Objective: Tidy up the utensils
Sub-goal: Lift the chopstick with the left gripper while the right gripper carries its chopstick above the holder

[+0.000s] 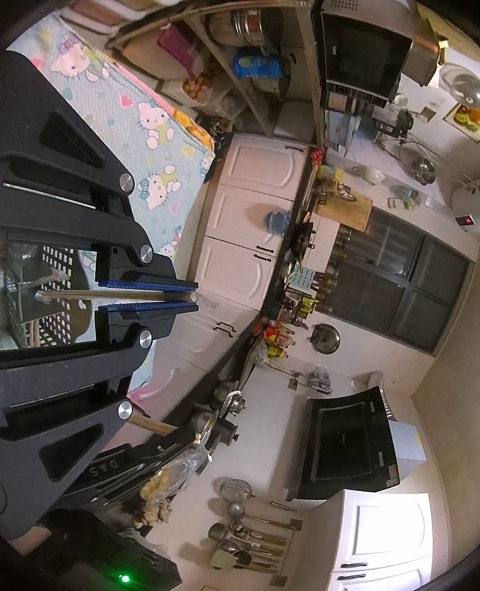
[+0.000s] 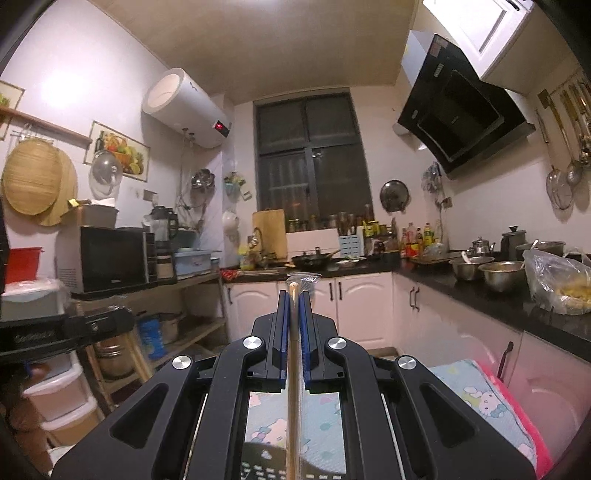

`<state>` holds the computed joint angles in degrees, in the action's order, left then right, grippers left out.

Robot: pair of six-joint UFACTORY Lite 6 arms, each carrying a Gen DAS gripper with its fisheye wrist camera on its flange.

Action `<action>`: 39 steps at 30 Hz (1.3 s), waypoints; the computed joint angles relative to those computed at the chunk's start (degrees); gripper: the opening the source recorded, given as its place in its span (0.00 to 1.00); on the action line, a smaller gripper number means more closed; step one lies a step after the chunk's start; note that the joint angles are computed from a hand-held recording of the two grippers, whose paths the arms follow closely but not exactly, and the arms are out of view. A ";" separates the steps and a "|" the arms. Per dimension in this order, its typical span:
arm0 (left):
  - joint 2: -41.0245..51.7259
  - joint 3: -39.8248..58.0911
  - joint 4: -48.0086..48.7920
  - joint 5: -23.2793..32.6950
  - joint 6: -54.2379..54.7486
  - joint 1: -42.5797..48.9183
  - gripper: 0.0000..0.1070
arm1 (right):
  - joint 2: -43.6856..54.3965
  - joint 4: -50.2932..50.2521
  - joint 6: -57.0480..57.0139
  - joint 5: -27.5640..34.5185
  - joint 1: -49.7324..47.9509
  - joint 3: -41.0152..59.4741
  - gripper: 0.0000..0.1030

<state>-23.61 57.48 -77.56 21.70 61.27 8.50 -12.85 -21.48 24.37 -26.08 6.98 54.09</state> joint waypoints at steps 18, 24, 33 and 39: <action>3.54 -4.73 -23.55 -6.04 25.67 -5.45 0.01 | 9.29 25.05 -21.83 -16.24 4.60 -6.80 0.06; 4.01 -6.85 -29.66 -6.10 32.37 -5.69 0.01 | 9.93 26.24 -22.66 -19.07 5.12 -9.06 0.06; 2.83 -10.13 -30.66 -5.56 33.90 -6.06 0.01 | 7.91 25.79 -23.96 -22.12 4.72 -14.50 0.06; 1.70 -12.12 -29.31 -5.72 32.47 -6.66 0.01 | 3.95 23.63 -22.77 -22.96 2.59 -19.65 0.08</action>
<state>-21.91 45.36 -106.86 15.98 93.74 1.84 -8.90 2.15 1.59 -49.04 9.57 34.44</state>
